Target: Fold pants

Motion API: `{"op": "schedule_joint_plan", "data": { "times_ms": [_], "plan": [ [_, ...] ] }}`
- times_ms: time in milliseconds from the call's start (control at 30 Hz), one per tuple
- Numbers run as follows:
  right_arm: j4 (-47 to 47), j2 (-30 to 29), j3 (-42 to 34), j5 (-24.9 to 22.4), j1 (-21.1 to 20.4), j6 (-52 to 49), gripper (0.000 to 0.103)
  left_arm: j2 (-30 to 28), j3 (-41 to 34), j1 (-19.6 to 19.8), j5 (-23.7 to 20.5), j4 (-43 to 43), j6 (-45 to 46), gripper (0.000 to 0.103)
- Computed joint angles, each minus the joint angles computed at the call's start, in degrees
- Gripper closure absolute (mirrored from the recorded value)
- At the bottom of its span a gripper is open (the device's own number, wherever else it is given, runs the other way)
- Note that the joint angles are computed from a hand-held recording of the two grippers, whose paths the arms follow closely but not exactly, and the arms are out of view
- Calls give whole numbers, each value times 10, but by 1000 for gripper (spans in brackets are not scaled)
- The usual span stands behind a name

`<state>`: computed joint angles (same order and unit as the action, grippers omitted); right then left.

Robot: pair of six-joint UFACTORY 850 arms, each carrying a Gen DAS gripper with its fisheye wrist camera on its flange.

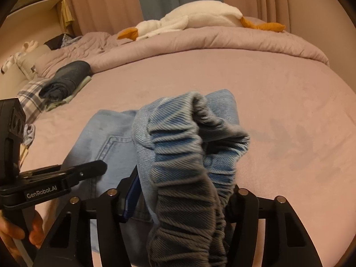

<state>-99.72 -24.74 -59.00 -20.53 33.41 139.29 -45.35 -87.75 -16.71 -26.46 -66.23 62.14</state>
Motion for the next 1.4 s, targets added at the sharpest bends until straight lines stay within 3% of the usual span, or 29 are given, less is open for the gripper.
{"op": "schedule_joint_plan", "data": {
  "times_ms": [233,1400],
  "plan": [
    [-14,5,-2,-17,13,-2,50,23,30,1,11,-51,50,82],
    [-12,-15,-61,17,65,-81,52,137,181,39,53,-225,193,82]
  ]
}}
